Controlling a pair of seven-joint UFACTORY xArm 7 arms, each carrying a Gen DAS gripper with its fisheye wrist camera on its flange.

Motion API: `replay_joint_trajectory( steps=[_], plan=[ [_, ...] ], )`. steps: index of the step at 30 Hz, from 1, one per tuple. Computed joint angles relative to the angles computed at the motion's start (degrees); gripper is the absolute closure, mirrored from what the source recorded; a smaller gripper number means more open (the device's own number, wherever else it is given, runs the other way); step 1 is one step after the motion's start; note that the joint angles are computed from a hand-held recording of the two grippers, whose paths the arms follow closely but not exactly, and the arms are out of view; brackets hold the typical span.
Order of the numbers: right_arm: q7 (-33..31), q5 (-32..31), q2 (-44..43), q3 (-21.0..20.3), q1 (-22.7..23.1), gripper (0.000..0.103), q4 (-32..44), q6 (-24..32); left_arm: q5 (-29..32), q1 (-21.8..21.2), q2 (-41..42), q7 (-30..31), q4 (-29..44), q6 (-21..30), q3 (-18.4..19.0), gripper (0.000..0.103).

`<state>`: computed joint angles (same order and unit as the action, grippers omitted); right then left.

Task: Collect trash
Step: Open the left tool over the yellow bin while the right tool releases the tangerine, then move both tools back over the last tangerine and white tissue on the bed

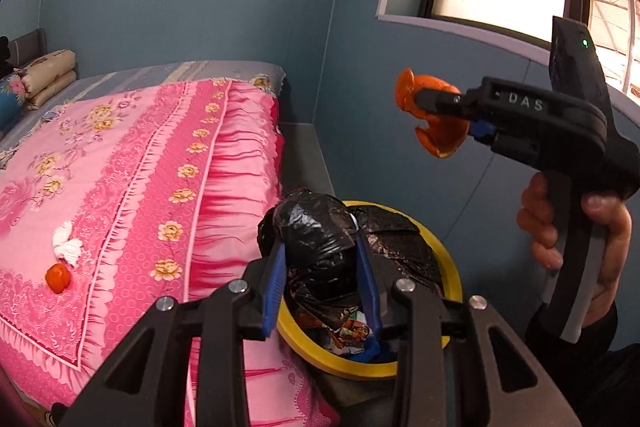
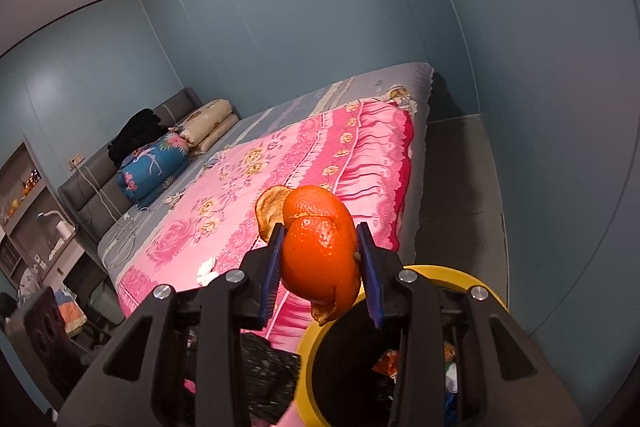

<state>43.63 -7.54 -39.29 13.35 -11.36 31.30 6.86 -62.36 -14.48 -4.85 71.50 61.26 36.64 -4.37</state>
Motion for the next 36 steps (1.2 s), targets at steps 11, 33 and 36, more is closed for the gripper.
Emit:
replay_joint_trajectory(
  steps=[11, 33, 36],
  plan=[
    [-1.8, 1.3, 1.8, -2.7, 1.7, 0.068, -0.7, 0.6, 5.4, 0.0, 6.5, -5.0, 2.4, 2.4, -2.8, 0.072],
    [10.8, -4.6, -0.3, 7.4, -11.8, 0.044, -1.6, 1.2, 5.7, 2.9, 8.3, -7.2, 3.4, 4.9, -3.1, 0.030],
    [12.2, -6.6, -1.2, 8.6, -13.6, 0.038, -2.1, 0.1, 5.1, 3.3, 8.0, -7.1, 3.3, 4.1, -2.8, 0.026]
  ],
)
